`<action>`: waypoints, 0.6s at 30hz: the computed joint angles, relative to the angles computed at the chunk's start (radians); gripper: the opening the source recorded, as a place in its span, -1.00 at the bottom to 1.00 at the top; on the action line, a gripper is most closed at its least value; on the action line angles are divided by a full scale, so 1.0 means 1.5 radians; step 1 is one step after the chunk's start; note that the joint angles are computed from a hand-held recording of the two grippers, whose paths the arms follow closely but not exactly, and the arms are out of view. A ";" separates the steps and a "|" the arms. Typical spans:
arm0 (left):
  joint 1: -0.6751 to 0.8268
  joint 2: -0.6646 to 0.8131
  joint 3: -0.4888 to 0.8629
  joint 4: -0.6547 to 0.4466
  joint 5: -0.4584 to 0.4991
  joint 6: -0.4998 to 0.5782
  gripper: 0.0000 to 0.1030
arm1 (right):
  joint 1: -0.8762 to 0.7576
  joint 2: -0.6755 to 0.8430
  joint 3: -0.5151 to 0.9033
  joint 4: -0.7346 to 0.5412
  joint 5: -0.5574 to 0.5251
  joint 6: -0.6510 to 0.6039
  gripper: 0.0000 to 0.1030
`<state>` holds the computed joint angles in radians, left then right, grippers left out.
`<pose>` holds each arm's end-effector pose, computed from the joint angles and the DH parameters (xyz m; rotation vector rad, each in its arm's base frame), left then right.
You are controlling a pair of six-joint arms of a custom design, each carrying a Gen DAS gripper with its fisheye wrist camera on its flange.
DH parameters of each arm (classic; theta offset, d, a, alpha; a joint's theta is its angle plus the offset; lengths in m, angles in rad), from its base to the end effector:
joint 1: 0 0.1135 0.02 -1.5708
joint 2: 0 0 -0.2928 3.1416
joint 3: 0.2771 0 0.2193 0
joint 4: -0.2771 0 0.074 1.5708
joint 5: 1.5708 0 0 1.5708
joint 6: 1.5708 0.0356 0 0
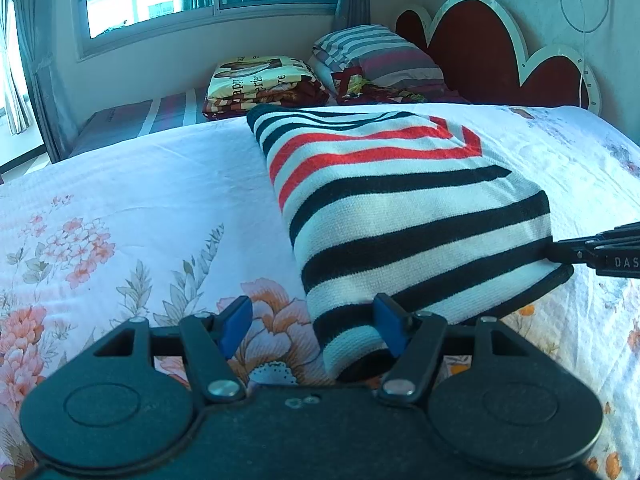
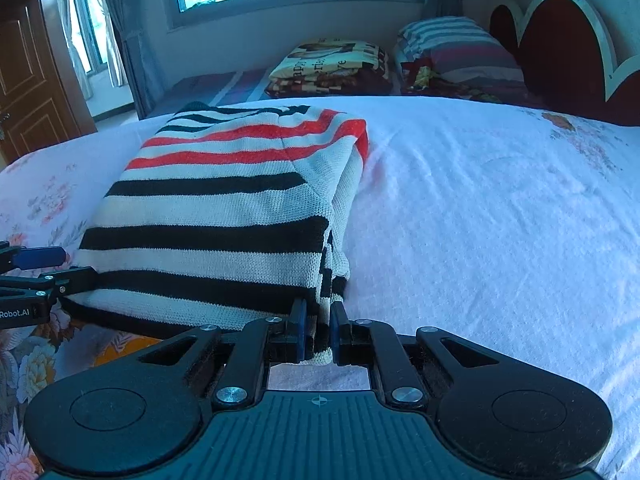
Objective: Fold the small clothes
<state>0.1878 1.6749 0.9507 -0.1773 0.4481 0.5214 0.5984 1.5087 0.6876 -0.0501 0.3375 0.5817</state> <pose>0.3113 0.0435 0.2267 0.5761 2.2954 -0.2193 0.2204 0.1360 0.2099 0.1279 2.3789 0.1460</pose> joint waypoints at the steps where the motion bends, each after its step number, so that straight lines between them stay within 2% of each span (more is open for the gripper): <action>1: 0.001 -0.005 0.012 -0.023 -0.002 0.004 0.30 | -0.002 0.000 0.010 -0.016 -0.003 -0.001 -0.81; 3: 0.019 -0.031 0.041 -0.080 0.019 0.004 0.26 | -0.001 -0.046 0.024 -0.047 0.001 0.029 -0.81; 5: 0.057 -0.066 0.038 -0.077 0.079 0.004 0.29 | 0.005 -0.131 -0.006 -0.013 0.031 0.055 -0.81; 6: 0.065 -0.064 0.053 -0.095 0.084 0.005 0.27 | -0.006 -0.150 -0.004 -0.025 0.025 0.071 -0.80; 7: 0.069 -0.052 0.072 -0.119 0.087 0.005 0.27 | -0.027 -0.156 -0.002 -0.035 -0.003 0.088 -0.72; 8: 0.073 -0.038 0.088 -0.136 0.092 -0.001 0.27 | -0.052 -0.158 -0.005 -0.034 -0.041 0.102 -0.31; 9: 0.075 -0.027 0.099 -0.146 0.097 -0.004 0.27 | -0.064 -0.158 -0.012 -0.024 -0.057 0.105 -0.05; 10: 0.075 -0.017 0.110 -0.158 0.095 -0.006 0.27 | -0.059 -0.158 -0.018 -0.017 -0.040 0.101 0.17; 12: 0.078 -0.009 0.116 -0.169 0.102 -0.002 0.28 | -0.055 -0.159 -0.027 -0.001 -0.035 0.092 0.17; 13: 0.079 -0.008 0.114 -0.167 0.105 -0.001 0.28 | -0.055 -0.163 -0.039 0.021 -0.038 0.093 0.05; 14: 0.077 -0.005 0.112 -0.165 0.102 0.003 0.28 | -0.051 -0.160 -0.043 0.037 -0.035 0.089 -0.33; 15: 0.073 -0.002 0.109 -0.159 0.096 0.002 0.28 | -0.053 -0.148 -0.036 0.038 -0.040 0.078 -0.47; 18: 0.065 0.021 0.118 -0.145 0.090 -0.020 0.28 | -0.058 -0.106 -0.025 0.069 -0.040 0.056 -0.51</action>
<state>0.2859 1.7068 1.1278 -0.3947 0.5829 0.4915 0.5108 1.3492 0.6504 0.0533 0.2774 0.6653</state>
